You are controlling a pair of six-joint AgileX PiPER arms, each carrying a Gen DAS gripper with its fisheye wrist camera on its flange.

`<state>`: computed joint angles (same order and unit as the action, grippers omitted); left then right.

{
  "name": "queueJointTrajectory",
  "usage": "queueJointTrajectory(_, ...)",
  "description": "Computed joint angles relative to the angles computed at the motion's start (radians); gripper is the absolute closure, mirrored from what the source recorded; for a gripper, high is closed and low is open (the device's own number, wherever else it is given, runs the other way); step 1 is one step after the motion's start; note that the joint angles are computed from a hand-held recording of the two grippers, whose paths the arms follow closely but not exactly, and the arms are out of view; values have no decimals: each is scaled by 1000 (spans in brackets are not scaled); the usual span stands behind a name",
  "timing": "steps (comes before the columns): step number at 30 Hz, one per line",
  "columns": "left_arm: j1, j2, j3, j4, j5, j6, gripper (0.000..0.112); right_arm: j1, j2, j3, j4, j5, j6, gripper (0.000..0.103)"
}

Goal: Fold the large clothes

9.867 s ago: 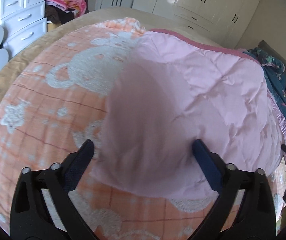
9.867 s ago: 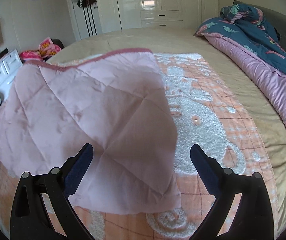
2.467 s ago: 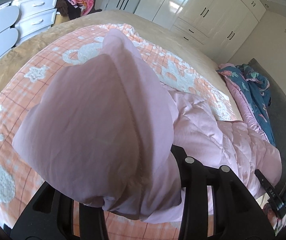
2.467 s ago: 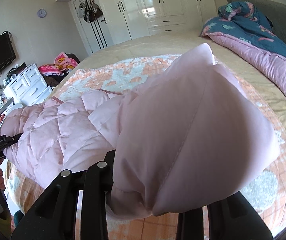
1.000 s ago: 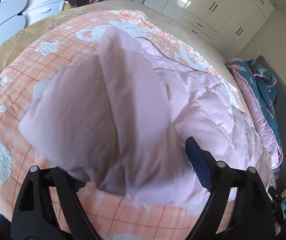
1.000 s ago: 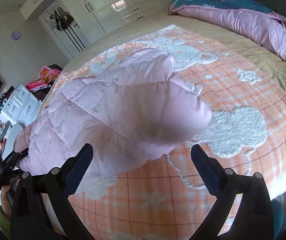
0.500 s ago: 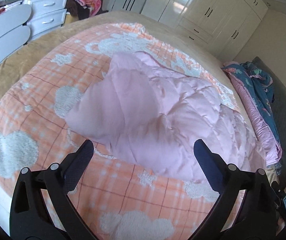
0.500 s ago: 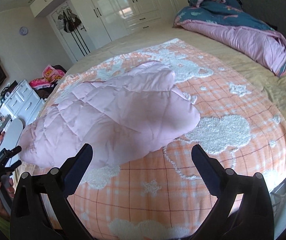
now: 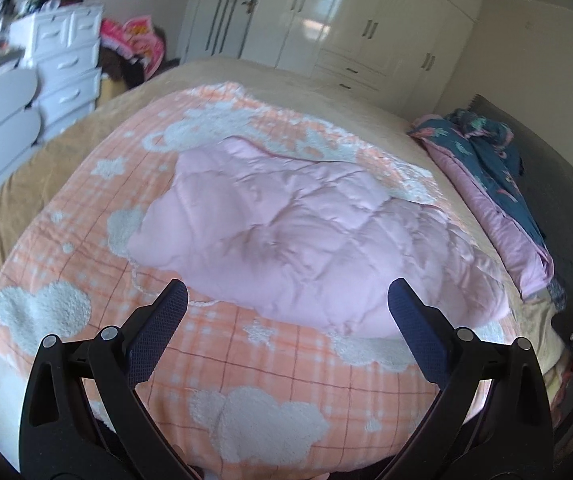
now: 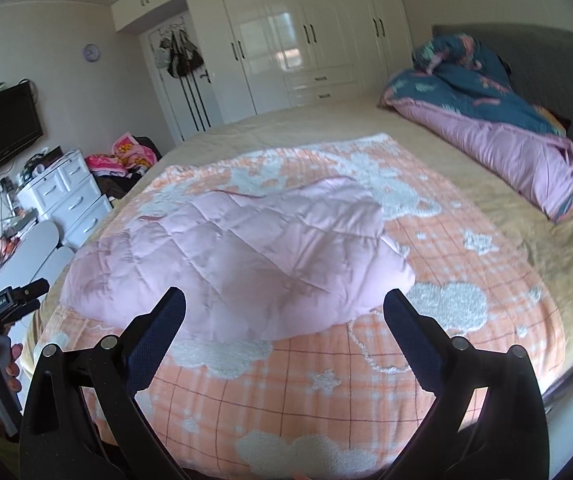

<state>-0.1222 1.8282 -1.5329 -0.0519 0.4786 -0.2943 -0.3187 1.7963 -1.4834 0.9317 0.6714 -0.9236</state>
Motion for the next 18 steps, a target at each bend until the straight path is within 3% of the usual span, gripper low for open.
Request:
queueJointTrajectory(10, -105, -82, 110, 168, -87, -118, 18, 0, -117, 130, 92, -38, -164, 4)
queueJointTrajectory(18, -148, -105, 191, 223, -141, -176, 18, 11, -198, 279, 229, -87, -366, 4)
